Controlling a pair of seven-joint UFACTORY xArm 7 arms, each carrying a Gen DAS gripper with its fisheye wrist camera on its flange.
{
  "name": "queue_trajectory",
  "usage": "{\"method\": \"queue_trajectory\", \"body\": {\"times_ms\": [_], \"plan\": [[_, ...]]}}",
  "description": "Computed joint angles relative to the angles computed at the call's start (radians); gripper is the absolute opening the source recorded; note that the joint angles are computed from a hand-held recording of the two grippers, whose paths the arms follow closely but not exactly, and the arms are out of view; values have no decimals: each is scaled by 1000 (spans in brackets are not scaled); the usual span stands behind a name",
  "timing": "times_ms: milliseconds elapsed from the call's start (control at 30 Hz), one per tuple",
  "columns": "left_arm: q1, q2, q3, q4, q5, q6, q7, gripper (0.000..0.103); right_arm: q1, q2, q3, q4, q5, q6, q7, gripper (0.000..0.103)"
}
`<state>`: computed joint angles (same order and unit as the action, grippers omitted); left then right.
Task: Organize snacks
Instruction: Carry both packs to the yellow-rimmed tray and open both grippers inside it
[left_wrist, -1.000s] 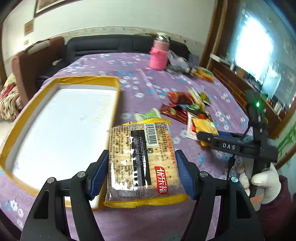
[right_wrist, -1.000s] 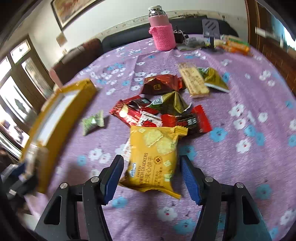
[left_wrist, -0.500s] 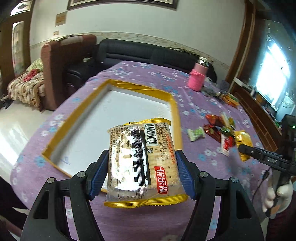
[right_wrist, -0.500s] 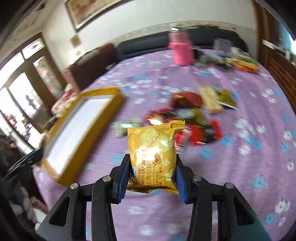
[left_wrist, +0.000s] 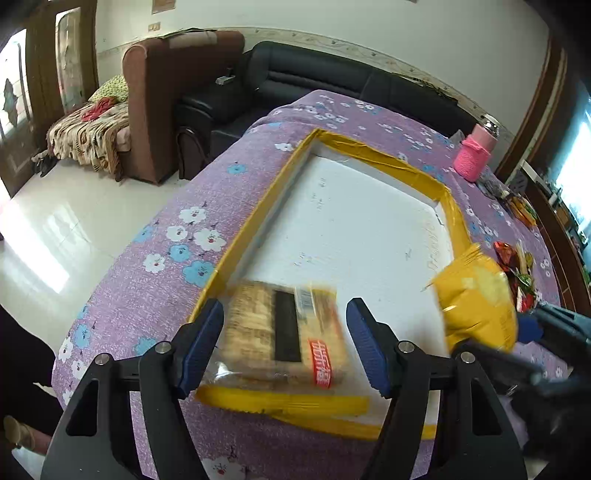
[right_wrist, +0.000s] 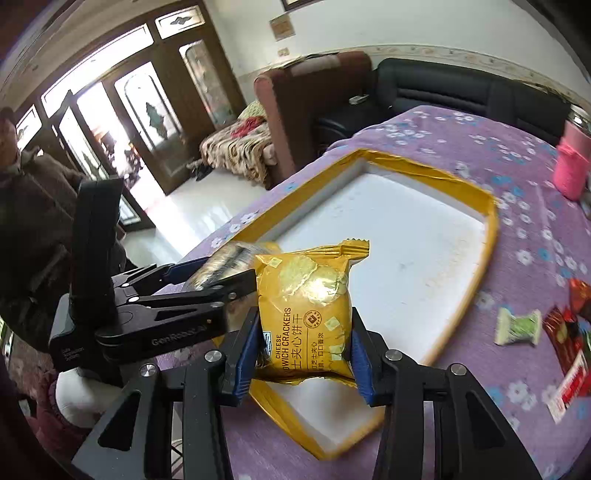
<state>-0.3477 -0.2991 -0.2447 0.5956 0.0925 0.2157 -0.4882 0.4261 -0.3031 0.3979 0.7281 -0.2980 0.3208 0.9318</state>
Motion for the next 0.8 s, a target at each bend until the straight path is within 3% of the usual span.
{"method": "queue_trajectory", "body": {"times_ms": [67,167,233,400,467,633,800], "plan": [[-3,7,11,5,-15,0,-4,65,-18,55,24,44,-41,18,21,44],[-73,9,87,2,-127,-12,76,65,-9,126,21,86,-87,30,51,45],[-40,-11,56,-6,-108,-16,53,65,5,167,11,108,-121,42,79,44],[-40,-97,46,-58,-138,-37,24,66,58,211,-29,133,-198,72,96,47],[-48,-136,43,-83,-146,-42,11,66,67,178,-41,100,-221,28,126,55],[-59,-243,25,-149,-160,-38,-43,66,30,-8,-13,-32,-218,-52,197,58],[-81,-310,26,-223,-190,-88,-127,66,-44,-251,27,-191,-143,-20,258,64]]}}
